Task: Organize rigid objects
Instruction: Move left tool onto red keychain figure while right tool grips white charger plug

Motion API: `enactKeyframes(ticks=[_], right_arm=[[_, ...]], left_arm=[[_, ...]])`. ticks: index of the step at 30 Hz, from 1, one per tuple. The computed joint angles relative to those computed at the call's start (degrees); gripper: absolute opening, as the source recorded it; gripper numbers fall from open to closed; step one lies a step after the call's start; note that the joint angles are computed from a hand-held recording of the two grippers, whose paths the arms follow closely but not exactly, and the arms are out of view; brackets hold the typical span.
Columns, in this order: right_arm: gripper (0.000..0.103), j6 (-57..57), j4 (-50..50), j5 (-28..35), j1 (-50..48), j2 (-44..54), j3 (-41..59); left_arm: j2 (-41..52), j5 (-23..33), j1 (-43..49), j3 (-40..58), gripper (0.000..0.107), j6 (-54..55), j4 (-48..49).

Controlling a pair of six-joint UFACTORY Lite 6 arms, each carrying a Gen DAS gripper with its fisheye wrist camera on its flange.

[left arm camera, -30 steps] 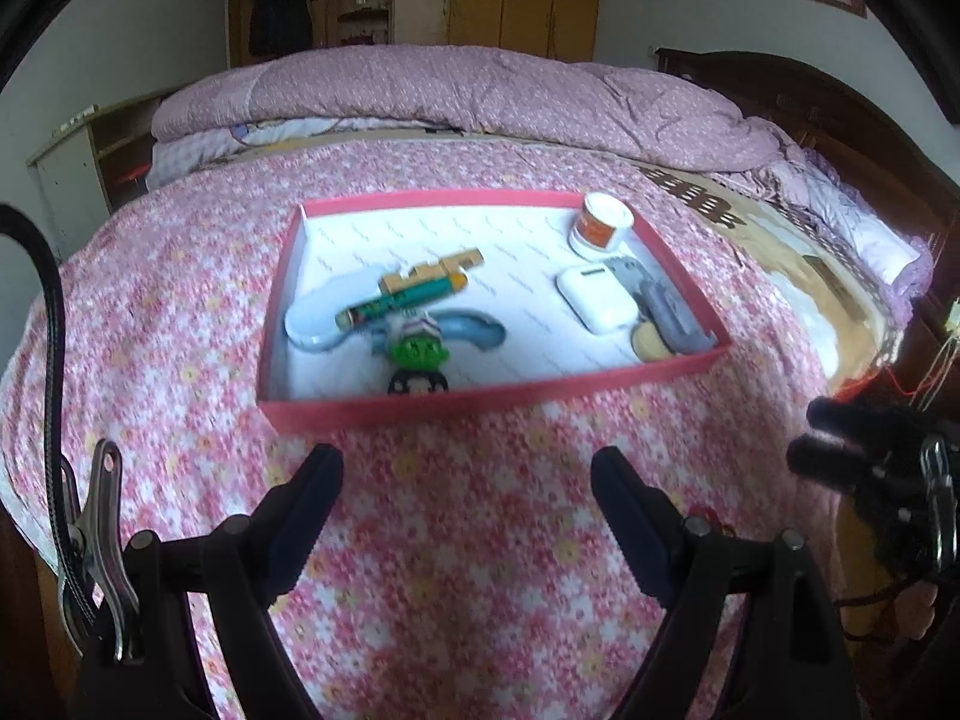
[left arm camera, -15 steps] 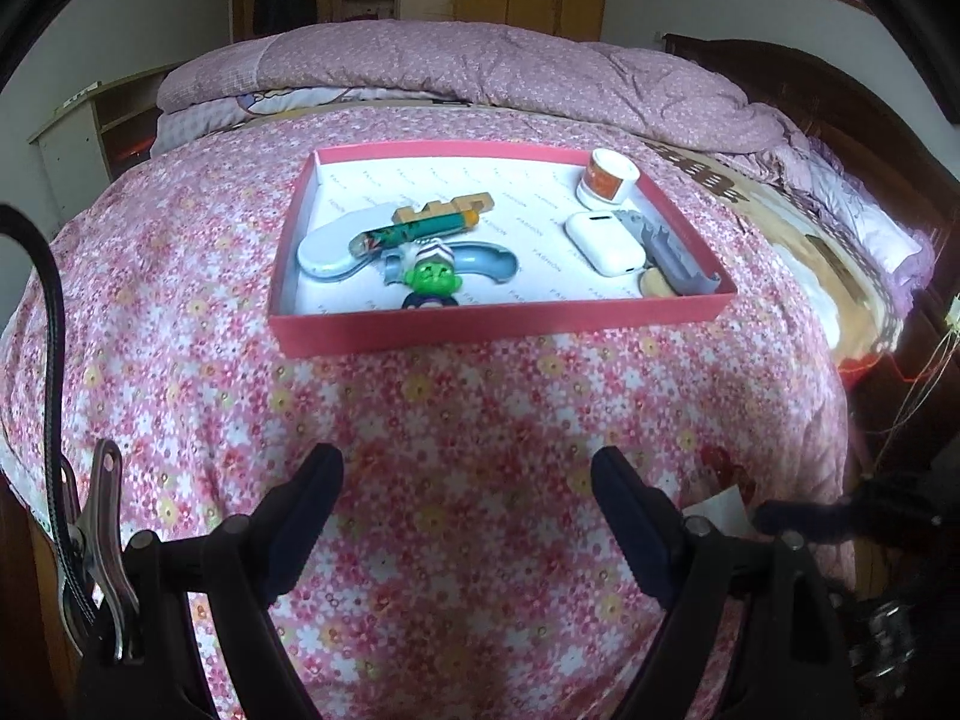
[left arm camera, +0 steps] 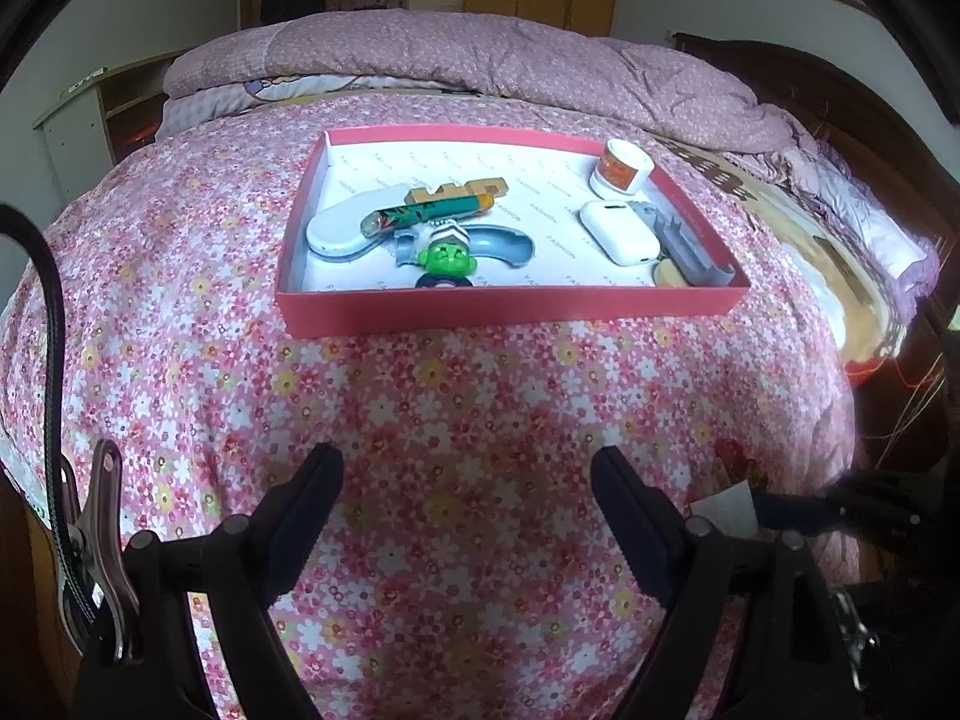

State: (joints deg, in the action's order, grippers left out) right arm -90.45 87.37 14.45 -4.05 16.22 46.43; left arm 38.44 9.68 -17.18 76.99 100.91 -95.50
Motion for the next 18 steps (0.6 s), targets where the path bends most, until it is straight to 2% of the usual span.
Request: enactKeyframes(ticks=[5, 14, 18], right_arm=[[0.029, -4.15, 4.06, 1.54, -1.08, 0.69, 0.26], [0.026, -9.36, 6.96, 5.04, -4.7, -9.89, -7.1], [0.026, -8.53, 5.51, 6.36, -8.04, -12.96, -8.53]], left_arm=[[-0.18, -1.21, -0.7, -0.57, 0.088, 6.48, -5.9], [0.25, -1.41, -1.97, -0.19, 0.088, -0.22, 1.32], [-0.03, 0.16, -2.62, -0.29, 0.088, -4.45, 6.08]])
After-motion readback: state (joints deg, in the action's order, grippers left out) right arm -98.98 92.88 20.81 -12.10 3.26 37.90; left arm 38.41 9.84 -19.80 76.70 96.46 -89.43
